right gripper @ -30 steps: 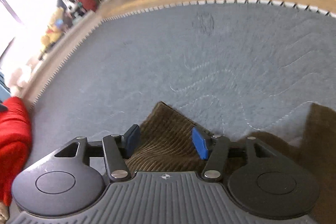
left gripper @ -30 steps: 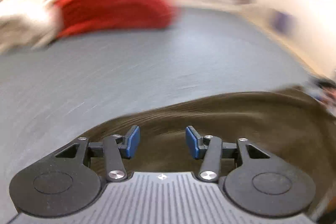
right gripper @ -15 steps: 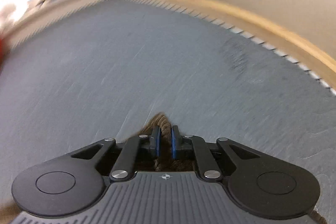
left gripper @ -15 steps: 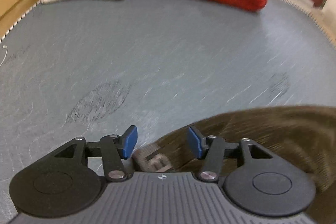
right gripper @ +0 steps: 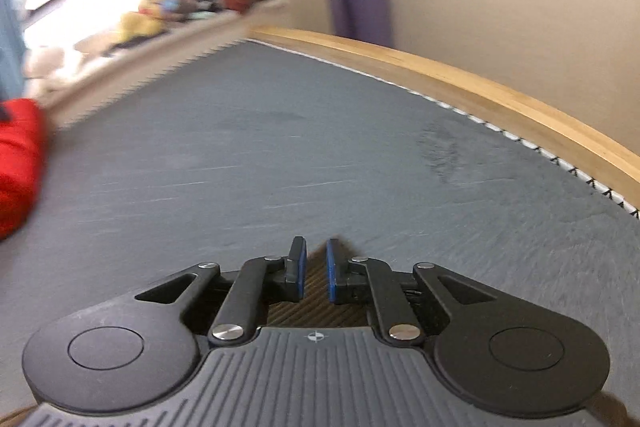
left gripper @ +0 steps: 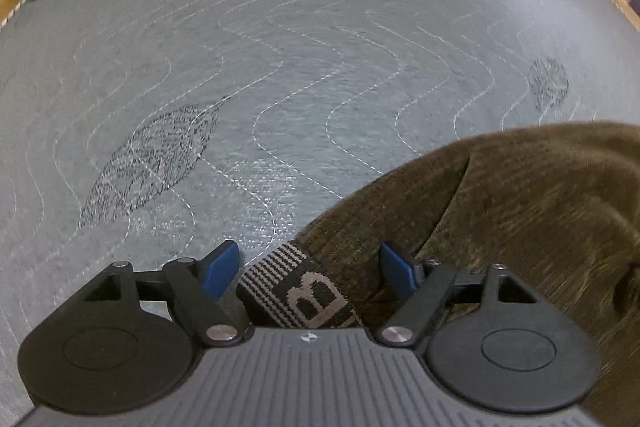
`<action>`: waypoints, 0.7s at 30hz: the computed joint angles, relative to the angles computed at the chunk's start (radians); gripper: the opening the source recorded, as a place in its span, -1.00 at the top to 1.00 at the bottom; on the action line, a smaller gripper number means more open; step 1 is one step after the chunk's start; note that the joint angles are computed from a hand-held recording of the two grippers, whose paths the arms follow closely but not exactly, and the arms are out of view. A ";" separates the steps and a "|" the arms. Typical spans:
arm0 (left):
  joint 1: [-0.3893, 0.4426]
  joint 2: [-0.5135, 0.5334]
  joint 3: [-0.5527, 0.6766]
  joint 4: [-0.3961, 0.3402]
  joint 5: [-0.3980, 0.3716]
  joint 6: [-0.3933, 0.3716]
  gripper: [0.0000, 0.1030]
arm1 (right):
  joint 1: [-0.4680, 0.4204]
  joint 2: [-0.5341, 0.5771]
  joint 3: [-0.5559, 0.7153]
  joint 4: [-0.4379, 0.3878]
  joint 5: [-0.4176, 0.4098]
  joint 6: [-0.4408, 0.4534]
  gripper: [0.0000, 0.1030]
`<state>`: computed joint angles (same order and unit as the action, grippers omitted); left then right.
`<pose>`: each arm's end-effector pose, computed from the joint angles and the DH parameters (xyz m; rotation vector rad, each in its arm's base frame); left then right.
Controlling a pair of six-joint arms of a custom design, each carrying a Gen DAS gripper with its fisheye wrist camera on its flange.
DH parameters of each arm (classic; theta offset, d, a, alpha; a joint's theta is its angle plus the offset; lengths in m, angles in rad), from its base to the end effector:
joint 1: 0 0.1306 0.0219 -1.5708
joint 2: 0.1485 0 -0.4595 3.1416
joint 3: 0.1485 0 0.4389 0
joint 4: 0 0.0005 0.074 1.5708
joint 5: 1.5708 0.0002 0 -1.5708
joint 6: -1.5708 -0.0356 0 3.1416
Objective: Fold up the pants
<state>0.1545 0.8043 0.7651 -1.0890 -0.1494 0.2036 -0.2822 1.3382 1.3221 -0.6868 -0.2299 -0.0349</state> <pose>0.2372 0.0418 0.3891 -0.5236 2.6388 0.1864 0.4871 -0.1333 0.5110 0.2366 2.2424 0.1293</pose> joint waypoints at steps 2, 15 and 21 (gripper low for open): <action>-0.026 -0.010 -0.001 0.002 -0.035 -0.014 -0.59 | -0.005 -0.076 -0.013 -0.060 -0.075 0.001 0.56; -0.226 0.015 -0.043 0.159 -0.109 0.033 -0.46 | -0.315 -0.459 -0.115 -0.500 -0.509 0.292 -0.02; -0.319 0.024 -0.025 0.156 -0.234 0.024 0.88 | -0.488 -0.473 -0.173 -0.566 -0.492 0.316 0.00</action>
